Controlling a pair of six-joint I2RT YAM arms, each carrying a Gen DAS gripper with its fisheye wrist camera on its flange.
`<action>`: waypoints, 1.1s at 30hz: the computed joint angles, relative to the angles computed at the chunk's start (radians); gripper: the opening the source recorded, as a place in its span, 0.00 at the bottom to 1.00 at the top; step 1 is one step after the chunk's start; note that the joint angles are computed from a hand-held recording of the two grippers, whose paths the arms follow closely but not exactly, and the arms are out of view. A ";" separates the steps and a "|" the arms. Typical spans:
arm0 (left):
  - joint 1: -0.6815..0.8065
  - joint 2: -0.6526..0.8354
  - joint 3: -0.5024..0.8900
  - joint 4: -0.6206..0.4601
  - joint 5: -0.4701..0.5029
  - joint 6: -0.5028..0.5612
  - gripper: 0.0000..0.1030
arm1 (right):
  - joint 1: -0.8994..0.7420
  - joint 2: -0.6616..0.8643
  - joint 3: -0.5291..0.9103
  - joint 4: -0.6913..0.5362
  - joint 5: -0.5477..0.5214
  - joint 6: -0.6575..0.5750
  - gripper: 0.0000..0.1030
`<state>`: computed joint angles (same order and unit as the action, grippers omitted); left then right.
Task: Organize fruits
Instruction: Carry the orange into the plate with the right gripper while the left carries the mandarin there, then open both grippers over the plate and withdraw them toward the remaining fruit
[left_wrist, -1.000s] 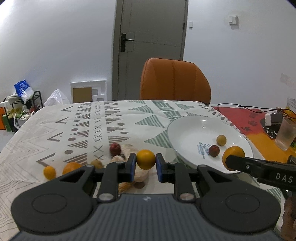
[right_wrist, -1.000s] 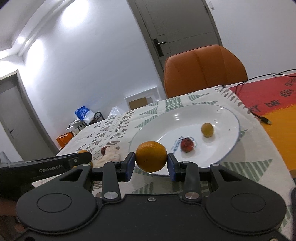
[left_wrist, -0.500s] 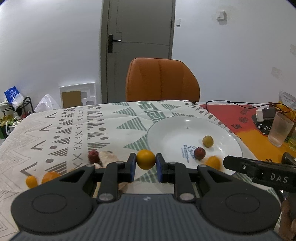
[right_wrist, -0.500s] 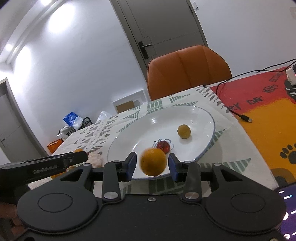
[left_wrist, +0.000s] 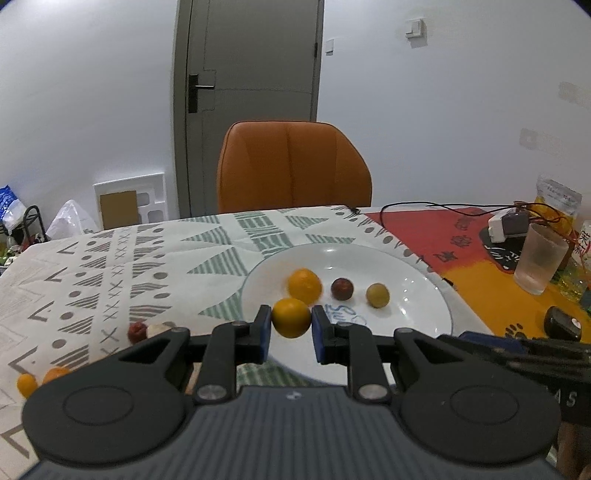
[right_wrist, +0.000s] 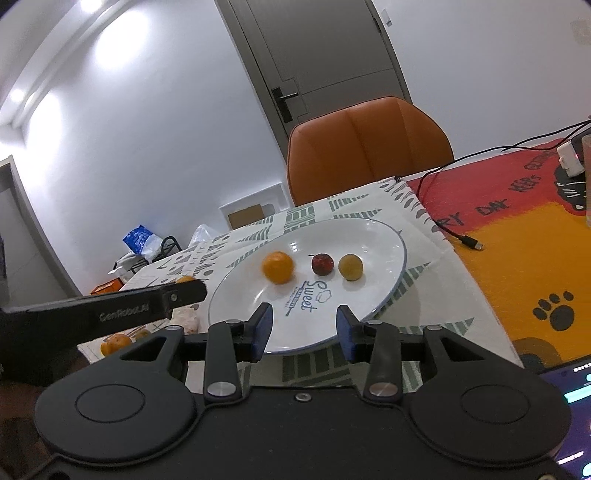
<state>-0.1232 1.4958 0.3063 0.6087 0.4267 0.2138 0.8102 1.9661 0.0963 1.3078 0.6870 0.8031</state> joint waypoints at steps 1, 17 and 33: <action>-0.009 0.000 0.002 0.000 -0.005 -0.004 0.21 | 0.001 -0.002 -0.004 0.000 0.002 0.000 0.38; 0.055 -0.071 -0.027 0.027 -0.019 -0.012 0.72 | 0.005 -0.055 0.026 -0.100 0.011 0.004 0.79; 0.355 -0.137 0.025 -0.126 0.119 0.030 0.92 | 0.038 -0.101 0.133 -0.239 -0.015 -0.013 1.00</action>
